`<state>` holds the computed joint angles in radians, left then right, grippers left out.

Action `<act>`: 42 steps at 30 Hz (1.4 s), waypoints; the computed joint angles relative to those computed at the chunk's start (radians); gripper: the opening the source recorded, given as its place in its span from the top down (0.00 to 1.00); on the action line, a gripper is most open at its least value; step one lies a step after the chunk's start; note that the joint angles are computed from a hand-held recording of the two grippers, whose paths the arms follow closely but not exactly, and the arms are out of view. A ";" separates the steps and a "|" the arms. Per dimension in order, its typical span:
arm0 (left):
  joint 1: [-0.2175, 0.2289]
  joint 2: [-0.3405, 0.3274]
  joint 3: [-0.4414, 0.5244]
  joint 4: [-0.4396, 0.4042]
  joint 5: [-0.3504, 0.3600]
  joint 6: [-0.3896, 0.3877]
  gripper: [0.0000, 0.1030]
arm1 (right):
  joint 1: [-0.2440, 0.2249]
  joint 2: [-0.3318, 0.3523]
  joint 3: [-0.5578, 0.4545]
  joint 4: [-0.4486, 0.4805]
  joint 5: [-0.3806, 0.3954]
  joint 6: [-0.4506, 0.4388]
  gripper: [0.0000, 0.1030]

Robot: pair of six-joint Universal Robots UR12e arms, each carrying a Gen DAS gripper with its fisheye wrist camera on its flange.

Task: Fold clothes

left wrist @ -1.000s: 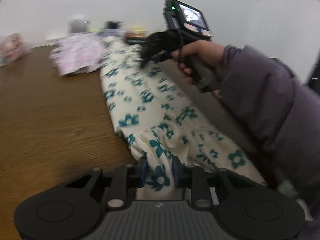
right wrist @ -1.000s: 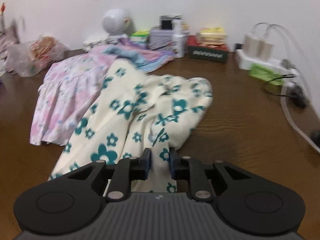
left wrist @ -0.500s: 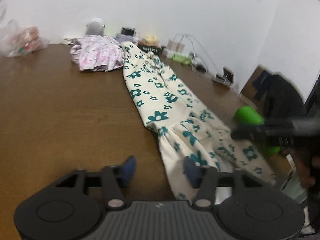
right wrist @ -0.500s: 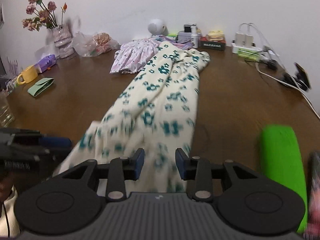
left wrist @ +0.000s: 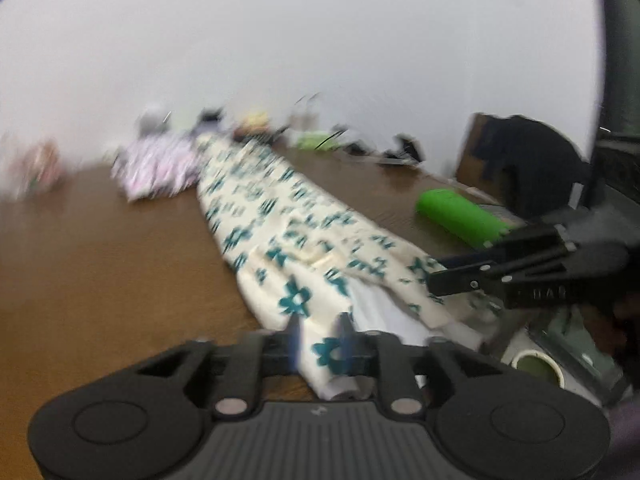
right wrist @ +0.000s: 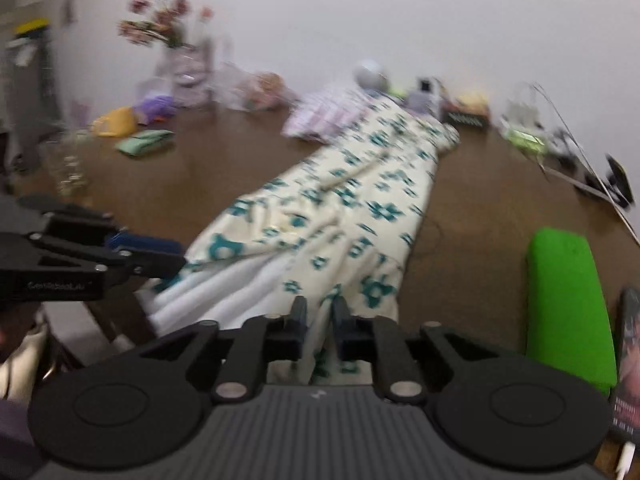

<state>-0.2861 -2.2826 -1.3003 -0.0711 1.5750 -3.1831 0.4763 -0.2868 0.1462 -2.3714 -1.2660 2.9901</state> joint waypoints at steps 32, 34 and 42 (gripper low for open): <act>0.016 -0.010 -0.018 -0.023 -0.230 0.379 0.39 | -0.049 -0.144 0.331 -0.128 0.299 -0.321 0.78; 0.018 -0.006 -0.033 -0.012 -0.250 0.447 0.31 | -0.052 -0.161 0.354 -0.123 0.312 -0.364 0.38; 0.012 -0.021 0.005 -0.079 -0.225 0.551 0.44 | -0.049 -0.111 0.280 -0.101 0.316 -0.500 0.41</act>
<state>-0.2744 -2.3034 -1.2954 -0.1497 1.3498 -2.6318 0.4277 -0.3983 0.4266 -2.4729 -0.9500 2.4901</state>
